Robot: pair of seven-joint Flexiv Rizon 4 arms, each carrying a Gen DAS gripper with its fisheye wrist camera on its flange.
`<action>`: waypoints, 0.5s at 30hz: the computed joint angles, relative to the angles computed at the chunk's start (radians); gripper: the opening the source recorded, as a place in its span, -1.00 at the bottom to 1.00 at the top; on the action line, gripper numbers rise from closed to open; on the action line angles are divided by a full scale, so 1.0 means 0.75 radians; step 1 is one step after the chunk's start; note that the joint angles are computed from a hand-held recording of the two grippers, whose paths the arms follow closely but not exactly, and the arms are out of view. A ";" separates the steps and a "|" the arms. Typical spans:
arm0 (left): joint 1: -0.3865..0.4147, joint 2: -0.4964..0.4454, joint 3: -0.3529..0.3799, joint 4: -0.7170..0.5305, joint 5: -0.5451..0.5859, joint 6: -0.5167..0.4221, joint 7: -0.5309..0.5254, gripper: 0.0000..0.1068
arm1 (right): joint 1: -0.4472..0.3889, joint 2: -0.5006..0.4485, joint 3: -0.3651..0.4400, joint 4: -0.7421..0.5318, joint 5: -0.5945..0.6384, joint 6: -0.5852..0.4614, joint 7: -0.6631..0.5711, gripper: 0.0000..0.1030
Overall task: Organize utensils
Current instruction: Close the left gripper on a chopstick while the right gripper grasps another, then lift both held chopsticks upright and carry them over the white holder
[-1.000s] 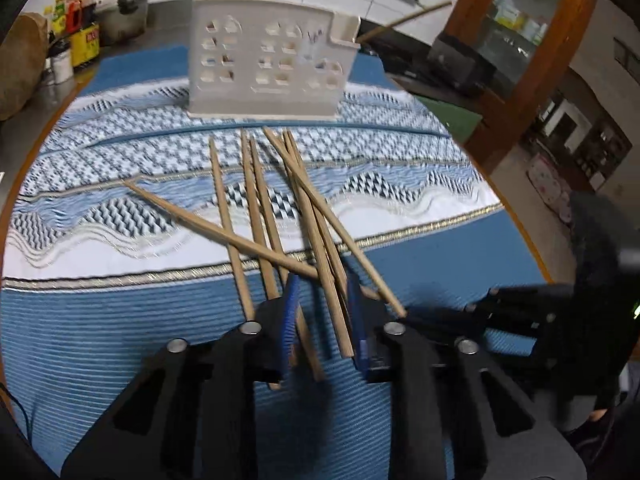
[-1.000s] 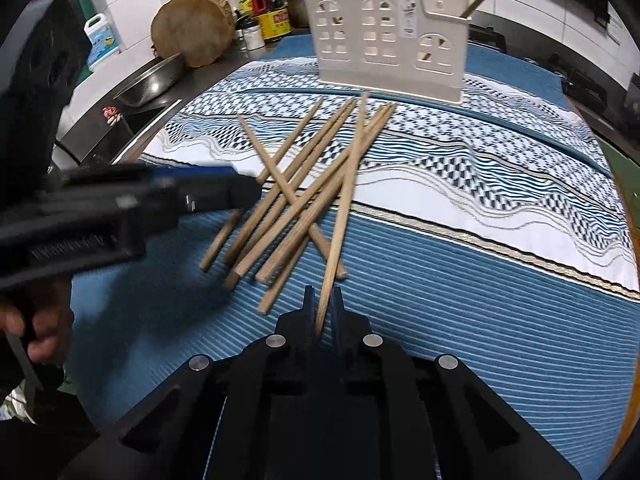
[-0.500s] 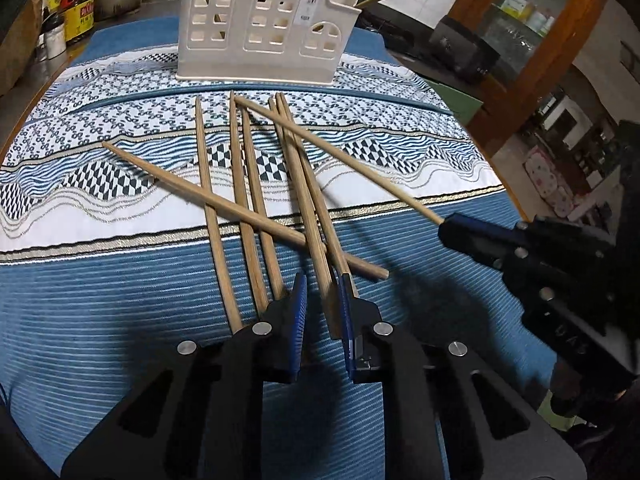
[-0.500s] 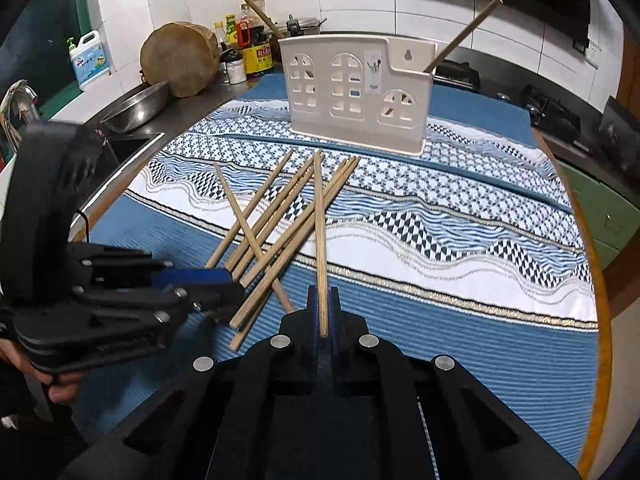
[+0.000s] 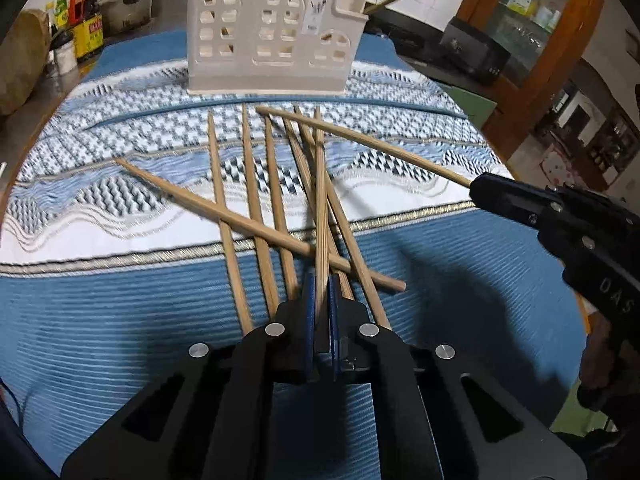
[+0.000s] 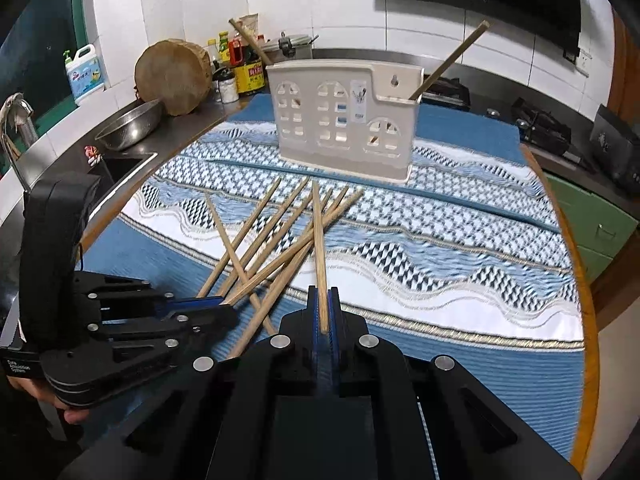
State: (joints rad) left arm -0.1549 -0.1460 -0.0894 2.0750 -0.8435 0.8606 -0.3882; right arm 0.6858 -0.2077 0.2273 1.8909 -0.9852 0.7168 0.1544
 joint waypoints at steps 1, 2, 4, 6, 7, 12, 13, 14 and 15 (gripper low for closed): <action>0.002 0.005 0.000 -0.003 -0.014 0.007 0.010 -0.90 | 0.000 0.005 -0.002 -0.001 -0.008 -0.006 -0.001 -0.90; 0.003 0.008 0.000 -0.005 -0.025 0.010 0.017 -0.90 | -0.001 0.013 -0.005 -0.003 -0.022 -0.017 -0.002 -0.91; 0.006 0.015 0.000 -0.011 -0.065 0.021 0.033 -0.90 | -0.008 0.030 -0.009 -0.002 -0.054 -0.024 0.003 -0.91; 0.009 0.021 0.002 -0.022 -0.103 0.019 0.047 -0.90 | -0.017 0.041 -0.012 -0.008 -0.087 -0.036 0.009 -0.91; 0.007 0.022 0.000 -0.028 -0.127 0.028 0.053 -0.90 | -0.023 0.049 -0.015 -0.011 -0.110 -0.040 0.014 -0.91; 0.001 0.020 -0.006 -0.067 -0.225 0.046 0.089 -0.90 | -0.060 0.070 -0.021 -0.036 -0.195 -0.045 0.012 -0.91; 0.001 0.019 -0.007 -0.078 -0.244 0.045 0.093 -0.90 | -0.066 0.072 -0.023 -0.043 -0.213 -0.048 0.008 -0.91; 0.001 0.017 -0.009 -0.088 -0.264 0.046 0.099 -0.90 | -0.072 0.073 -0.024 -0.050 -0.227 -0.047 0.005 -0.91; -0.003 0.020 -0.010 -0.091 -0.277 0.050 0.102 -0.90 | -0.077 0.073 -0.025 -0.058 -0.237 -0.045 0.000 -0.91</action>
